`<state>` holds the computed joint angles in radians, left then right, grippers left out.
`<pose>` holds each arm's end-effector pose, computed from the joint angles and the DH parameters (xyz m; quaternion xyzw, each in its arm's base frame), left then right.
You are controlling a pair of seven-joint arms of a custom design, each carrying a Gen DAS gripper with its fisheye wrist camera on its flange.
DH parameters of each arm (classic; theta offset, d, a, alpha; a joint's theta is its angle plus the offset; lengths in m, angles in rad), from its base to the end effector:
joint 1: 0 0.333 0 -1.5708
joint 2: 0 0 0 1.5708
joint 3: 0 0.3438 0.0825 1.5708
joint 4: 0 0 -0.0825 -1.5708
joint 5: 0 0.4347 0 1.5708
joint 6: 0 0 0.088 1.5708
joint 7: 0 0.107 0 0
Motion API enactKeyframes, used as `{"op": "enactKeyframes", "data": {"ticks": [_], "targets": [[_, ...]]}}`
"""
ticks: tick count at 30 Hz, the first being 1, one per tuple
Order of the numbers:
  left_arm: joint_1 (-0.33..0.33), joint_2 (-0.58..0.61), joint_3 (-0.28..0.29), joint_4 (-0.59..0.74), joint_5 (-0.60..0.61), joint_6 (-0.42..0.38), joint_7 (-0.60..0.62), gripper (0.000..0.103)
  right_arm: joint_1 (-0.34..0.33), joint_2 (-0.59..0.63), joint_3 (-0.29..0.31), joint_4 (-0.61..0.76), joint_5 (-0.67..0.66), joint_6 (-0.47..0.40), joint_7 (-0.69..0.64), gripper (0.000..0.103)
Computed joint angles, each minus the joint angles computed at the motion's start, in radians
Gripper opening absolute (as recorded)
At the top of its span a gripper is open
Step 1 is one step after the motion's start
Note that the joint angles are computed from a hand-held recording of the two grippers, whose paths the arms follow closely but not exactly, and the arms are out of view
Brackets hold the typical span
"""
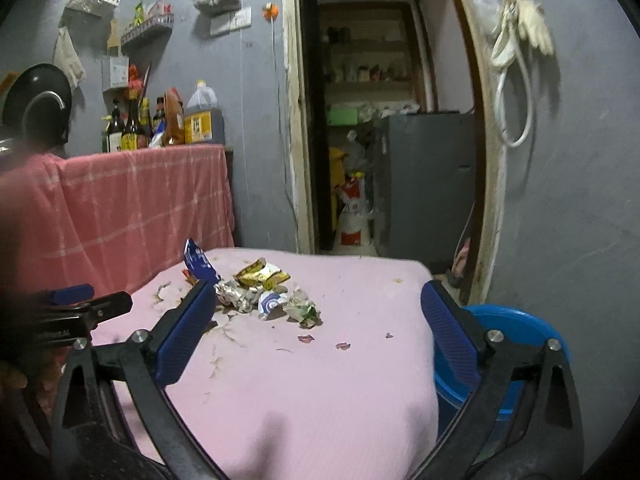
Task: Collect trash
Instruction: 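Move both open grippers down to the trash pile on the pink table, then grasp the white paper card with the left gripper while the right grasps crumpled white-green paper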
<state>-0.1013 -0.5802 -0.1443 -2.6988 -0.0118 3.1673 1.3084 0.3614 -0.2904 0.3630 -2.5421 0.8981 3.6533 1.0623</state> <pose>0.4183 -0.1094 0.5301 -0.6147 0.6106 -0.4105 0.2844 0.4055 0.2386 0.5085 -0.6165 0.5131 -0.3438 0.4883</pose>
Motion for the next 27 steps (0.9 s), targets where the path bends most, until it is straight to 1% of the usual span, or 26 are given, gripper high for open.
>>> {"op": "enactKeyframes", "data": {"ticks": [2,3,5,6,7,8,9,10,11,13,14,15,16,17,19,20,22,23,24,25,27], "targets": [[-0.046,0.035,0.046,0.02,-0.003,-0.011,0.026,0.097,-0.006,0.024,-0.019,0.025,-0.026,-0.051,0.0,0.09],[-0.072,0.05,0.069,0.033,-0.007,-0.025,0.042,0.093,-0.009,0.041,-0.035,0.042,-0.054,-0.088,0.012,0.087],[-0.137,0.082,0.127,0.059,-0.027,-0.056,0.088,0.086,-0.024,0.065,-0.049,0.067,-0.1,-0.148,0.039,0.083],[-0.17,0.096,0.156,0.072,-0.043,-0.074,0.116,0.081,-0.038,0.075,-0.045,0.082,-0.113,-0.178,0.047,0.081],[-0.217,0.115,0.198,0.091,-0.068,-0.095,0.156,0.076,-0.047,0.09,-0.053,0.1,-0.137,-0.217,0.062,0.08],[-0.257,0.125,0.233,0.103,-0.095,-0.114,0.193,0.073,-0.066,0.106,-0.051,0.123,-0.152,-0.265,0.07,0.077],[-0.31,0.133,0.281,0.117,-0.13,-0.141,0.241,0.066,-0.05,0.114,-0.08,0.13,-0.18,-0.29,0.094,0.074],[-0.342,0.14,0.31,0.132,-0.16,-0.168,0.276,0.059,-0.024,0.132,-0.121,0.15,-0.205,-0.329,0.112,0.073],[-0.38,0.148,0.345,0.149,-0.197,-0.197,0.318,0.056,-0.005,0.151,-0.156,0.177,-0.217,-0.378,0.118,0.07],[-0.426,0.162,0.39,0.179,-0.261,-0.249,0.39,0.05,0.041,0.173,-0.22,0.21,-0.218,-0.442,0.105,0.068],[-0.43,0.171,0.395,0.19,-0.28,-0.263,0.415,0.049,0.064,0.19,-0.251,0.234,-0.214,-0.477,0.093,0.067],[-0.423,0.178,0.388,0.198,-0.29,-0.273,0.429,0.048,0.082,0.204,-0.276,0.254,-0.207,-0.505,0.08,0.066],[-0.414,0.19,0.383,0.211,-0.298,-0.287,0.446,0.047,0.092,0.221,-0.294,0.277,-0.21,-0.541,0.08,0.065],[-0.404,0.197,0.374,0.22,-0.308,-0.298,0.459,0.046,0.09,0.235,-0.298,0.293,-0.22,-0.565,0.086,0.064],[-0.373,0.21,0.346,0.232,-0.319,-0.317,0.472,0.044,0.072,0.264,-0.291,0.327,-0.256,-0.61,0.105,0.062],[-0.355,0.217,0.329,0.236,-0.323,-0.323,0.475,0.043,0.059,0.282,-0.285,0.345,-0.306,-0.64,0.14,0.061],[-0.32,0.23,0.294,0.241,-0.326,-0.322,0.482,0.039,0.038,0.307,-0.272,0.372,-0.357,-0.675,0.174,0.059],[-0.309,0.237,0.28,0.246,-0.334,-0.32,0.492,0.039,0.029,0.319,-0.269,0.386,-0.407,-0.703,0.218,0.055],[-0.299,0.24,0.271,0.248,-0.345,-0.322,0.506,0.037,0.021,0.327,-0.264,0.394,-0.428,-0.718,0.238,0.051],[-0.291,0.24,0.262,0.25,-0.358,-0.325,0.52,0.034,0.014,0.332,-0.259,0.401,-0.439,-0.73,0.247,0.05],[-0.275,0.242,0.243,0.254,-0.385,-0.332,0.544,0.029,0.003,0.332,-0.25,0.399,-0.447,-0.733,0.251,0.043]]}}
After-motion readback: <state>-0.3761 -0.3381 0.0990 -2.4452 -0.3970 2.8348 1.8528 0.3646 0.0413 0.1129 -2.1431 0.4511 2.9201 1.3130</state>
